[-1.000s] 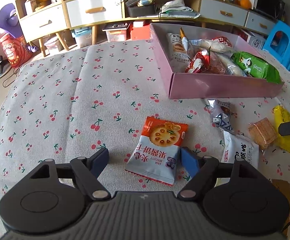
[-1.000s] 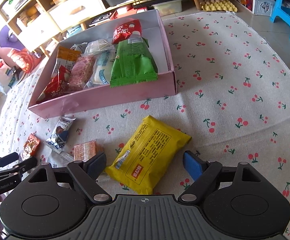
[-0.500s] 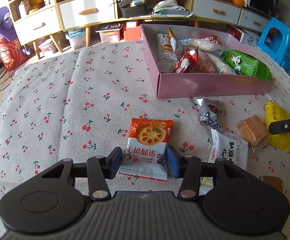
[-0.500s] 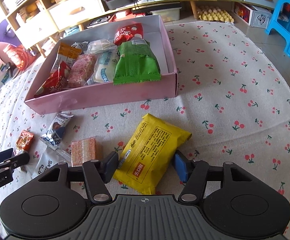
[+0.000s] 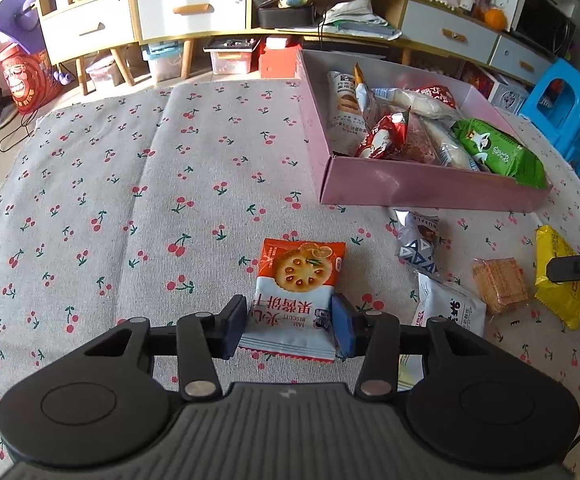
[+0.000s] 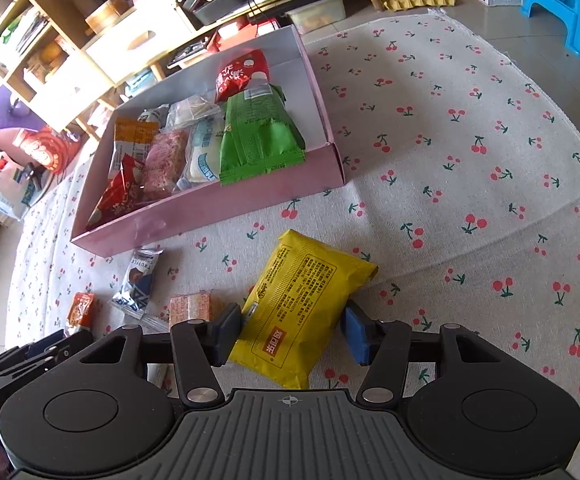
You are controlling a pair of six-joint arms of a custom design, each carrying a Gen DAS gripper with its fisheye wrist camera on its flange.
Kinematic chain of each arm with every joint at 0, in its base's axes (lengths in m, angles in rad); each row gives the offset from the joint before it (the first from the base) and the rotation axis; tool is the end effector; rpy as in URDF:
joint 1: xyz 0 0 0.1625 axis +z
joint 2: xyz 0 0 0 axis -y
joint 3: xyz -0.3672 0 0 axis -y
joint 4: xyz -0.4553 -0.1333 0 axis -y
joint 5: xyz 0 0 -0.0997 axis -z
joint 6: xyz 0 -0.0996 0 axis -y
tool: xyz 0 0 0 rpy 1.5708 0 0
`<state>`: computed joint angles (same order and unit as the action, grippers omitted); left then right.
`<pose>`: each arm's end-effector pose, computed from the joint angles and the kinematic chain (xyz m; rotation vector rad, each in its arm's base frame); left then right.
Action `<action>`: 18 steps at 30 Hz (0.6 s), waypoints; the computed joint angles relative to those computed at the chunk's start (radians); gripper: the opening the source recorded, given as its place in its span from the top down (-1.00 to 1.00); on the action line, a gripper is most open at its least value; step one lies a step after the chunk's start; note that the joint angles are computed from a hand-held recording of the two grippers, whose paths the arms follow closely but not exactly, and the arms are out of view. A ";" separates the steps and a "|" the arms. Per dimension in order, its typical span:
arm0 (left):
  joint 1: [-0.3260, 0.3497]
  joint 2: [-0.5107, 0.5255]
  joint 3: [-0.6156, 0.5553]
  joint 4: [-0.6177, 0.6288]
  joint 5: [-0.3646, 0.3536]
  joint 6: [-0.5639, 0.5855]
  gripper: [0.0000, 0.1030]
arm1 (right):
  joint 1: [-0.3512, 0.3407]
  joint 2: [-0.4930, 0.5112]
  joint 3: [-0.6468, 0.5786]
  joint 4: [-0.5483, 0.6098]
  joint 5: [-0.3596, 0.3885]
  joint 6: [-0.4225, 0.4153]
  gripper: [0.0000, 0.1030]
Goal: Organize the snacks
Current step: 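Close the left tool on the lotus biscuit packet while the right tool grasps the yellow packet, then lift and carry the lotus biscuit packet and yellow packet over the pink box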
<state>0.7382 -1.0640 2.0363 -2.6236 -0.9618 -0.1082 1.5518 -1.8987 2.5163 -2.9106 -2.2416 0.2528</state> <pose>-0.2719 -0.5046 0.0340 0.8891 2.4390 -0.4629 0.0642 -0.3806 0.2538 -0.6340 -2.3199 0.9913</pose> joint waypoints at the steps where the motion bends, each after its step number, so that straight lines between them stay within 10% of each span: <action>1: -0.001 -0.002 0.000 -0.002 -0.003 -0.004 0.18 | -0.001 -0.012 0.003 0.004 0.009 0.004 -0.05; 18: -0.017 0.001 -0.023 -0.066 -0.048 -0.058 0.19 | 0.027 -0.094 -0.007 0.004 0.092 0.028 -0.05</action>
<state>0.7211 -1.0630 2.0132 -2.6892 -1.0097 -0.1658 1.5785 -1.9930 2.5095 -2.9071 -2.1498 0.2805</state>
